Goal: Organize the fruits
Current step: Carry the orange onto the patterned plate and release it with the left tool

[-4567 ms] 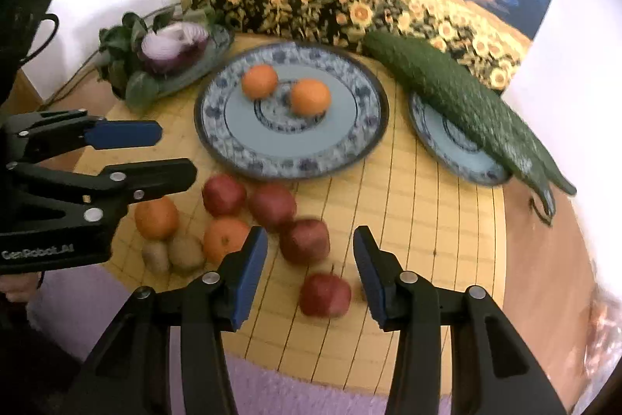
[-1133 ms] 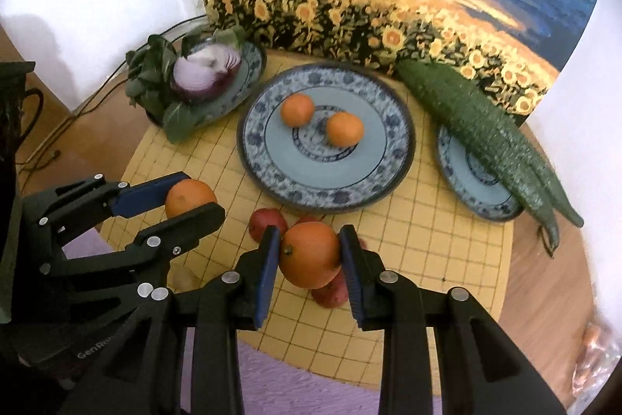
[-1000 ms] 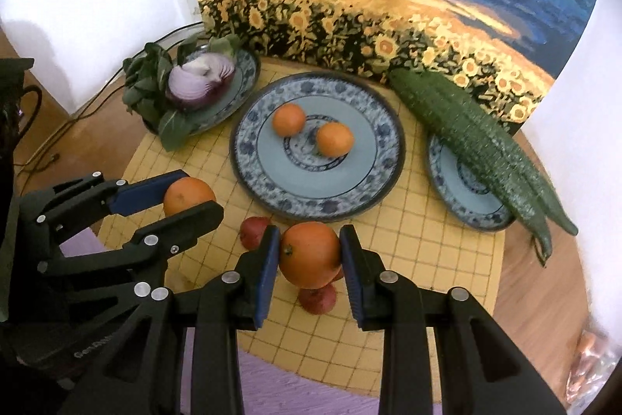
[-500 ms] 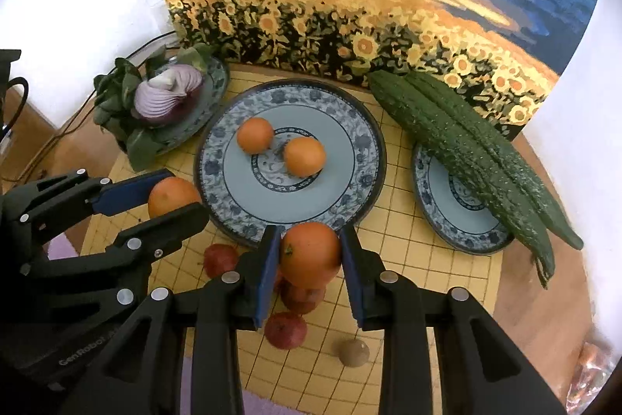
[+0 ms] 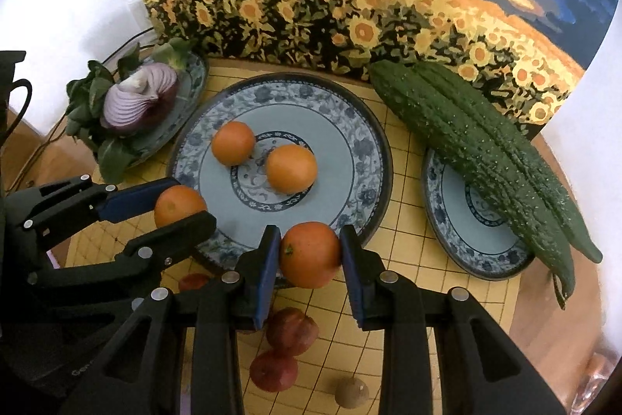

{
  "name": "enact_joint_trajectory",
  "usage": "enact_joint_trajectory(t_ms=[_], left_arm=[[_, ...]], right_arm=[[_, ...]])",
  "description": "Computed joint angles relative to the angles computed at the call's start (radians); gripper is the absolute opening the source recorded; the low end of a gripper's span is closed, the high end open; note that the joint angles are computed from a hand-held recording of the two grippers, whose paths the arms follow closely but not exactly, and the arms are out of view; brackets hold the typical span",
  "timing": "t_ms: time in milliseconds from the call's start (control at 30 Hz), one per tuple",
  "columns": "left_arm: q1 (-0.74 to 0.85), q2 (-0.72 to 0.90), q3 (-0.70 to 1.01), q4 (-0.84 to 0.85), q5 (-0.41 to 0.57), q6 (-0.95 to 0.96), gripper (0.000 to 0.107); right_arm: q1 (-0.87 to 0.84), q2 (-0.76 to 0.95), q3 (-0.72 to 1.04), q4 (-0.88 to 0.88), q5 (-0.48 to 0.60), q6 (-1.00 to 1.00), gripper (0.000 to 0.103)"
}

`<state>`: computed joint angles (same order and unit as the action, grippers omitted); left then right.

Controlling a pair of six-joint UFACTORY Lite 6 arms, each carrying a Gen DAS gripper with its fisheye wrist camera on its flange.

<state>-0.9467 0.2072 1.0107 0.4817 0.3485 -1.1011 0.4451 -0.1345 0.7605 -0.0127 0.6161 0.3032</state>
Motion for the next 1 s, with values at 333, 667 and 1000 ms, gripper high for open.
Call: enact_joint_trajectory(t_ms=[333,667,1000], left_arm=[[0.041,0.078,0.030,-0.069,-0.055,0.072,0.035],[0.050,0.105,0.038,-0.094,-0.062,0.084,0.036],[0.050,0.100,0.061,-0.095,0.002,0.080,0.054]], right_arm=[[-0.020,0.084,0.021,-0.009,-0.040,0.008,0.032],[-0.076,0.103,0.015,0.090,-0.068,-0.081,0.033],[-0.078,-0.010,-0.030,0.067,-0.065,-0.060,0.040]])
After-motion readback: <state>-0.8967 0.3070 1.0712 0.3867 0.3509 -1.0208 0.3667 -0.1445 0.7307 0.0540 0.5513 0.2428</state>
